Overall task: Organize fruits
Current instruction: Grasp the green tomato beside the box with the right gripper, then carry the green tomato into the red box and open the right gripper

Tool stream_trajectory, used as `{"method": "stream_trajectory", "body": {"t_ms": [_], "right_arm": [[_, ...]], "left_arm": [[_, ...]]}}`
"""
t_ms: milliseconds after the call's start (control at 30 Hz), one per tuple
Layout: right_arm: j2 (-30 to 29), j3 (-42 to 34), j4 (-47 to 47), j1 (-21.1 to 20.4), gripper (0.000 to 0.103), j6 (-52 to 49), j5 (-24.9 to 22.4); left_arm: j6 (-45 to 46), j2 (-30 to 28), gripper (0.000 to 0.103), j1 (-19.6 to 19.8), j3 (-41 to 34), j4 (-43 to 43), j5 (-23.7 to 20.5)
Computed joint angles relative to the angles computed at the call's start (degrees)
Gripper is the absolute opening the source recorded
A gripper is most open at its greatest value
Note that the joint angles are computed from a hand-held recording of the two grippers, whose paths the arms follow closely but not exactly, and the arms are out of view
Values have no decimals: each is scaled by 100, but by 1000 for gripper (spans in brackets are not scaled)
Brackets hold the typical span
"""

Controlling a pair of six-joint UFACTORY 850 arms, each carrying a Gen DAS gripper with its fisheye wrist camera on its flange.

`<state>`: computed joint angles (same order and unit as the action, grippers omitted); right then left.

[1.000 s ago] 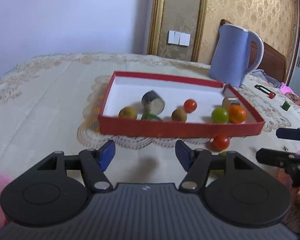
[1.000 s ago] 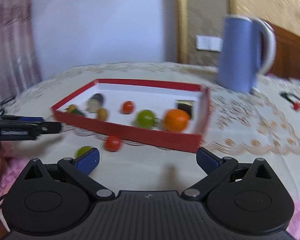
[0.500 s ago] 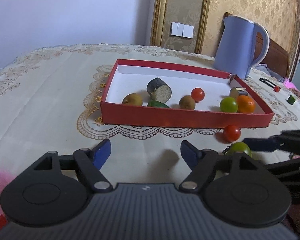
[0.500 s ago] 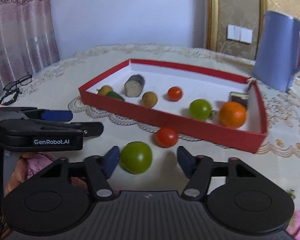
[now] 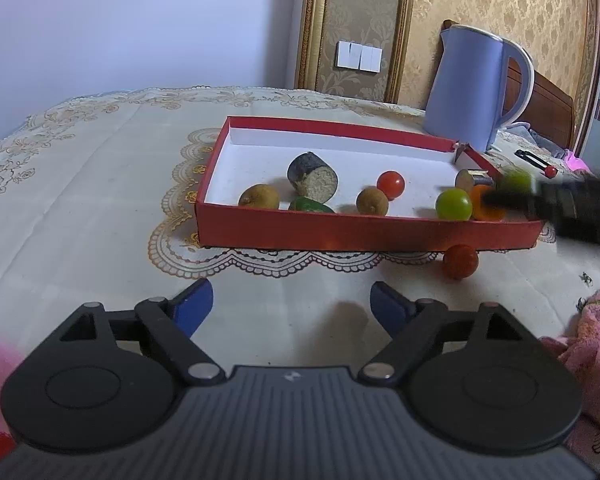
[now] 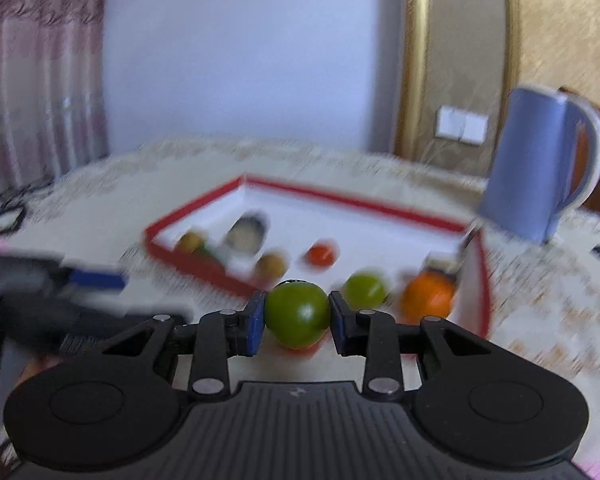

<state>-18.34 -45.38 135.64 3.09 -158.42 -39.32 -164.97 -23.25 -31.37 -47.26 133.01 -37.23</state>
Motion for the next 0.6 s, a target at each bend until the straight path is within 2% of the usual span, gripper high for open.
{"method": "stream_trajectory", "body": {"t_ms": [100, 267, 367, 600], "right_arm": [[-188, -443, 601, 78, 32, -331, 226], [-992, -1669, 773, 248, 32, -56, 1250], [-1440, -2298, -122, 288, 32, 964, 1764], [-1828, -2706, -764, 427, 33, 1606, 2167]], "left_arm": [[-29, 9, 89, 12, 5, 54, 25], [-28, -5, 90, 5, -4, -2, 14], [80, -22, 90, -9, -32, -87, 23], [204, -43, 90, -28, -58, -214, 17]]}}
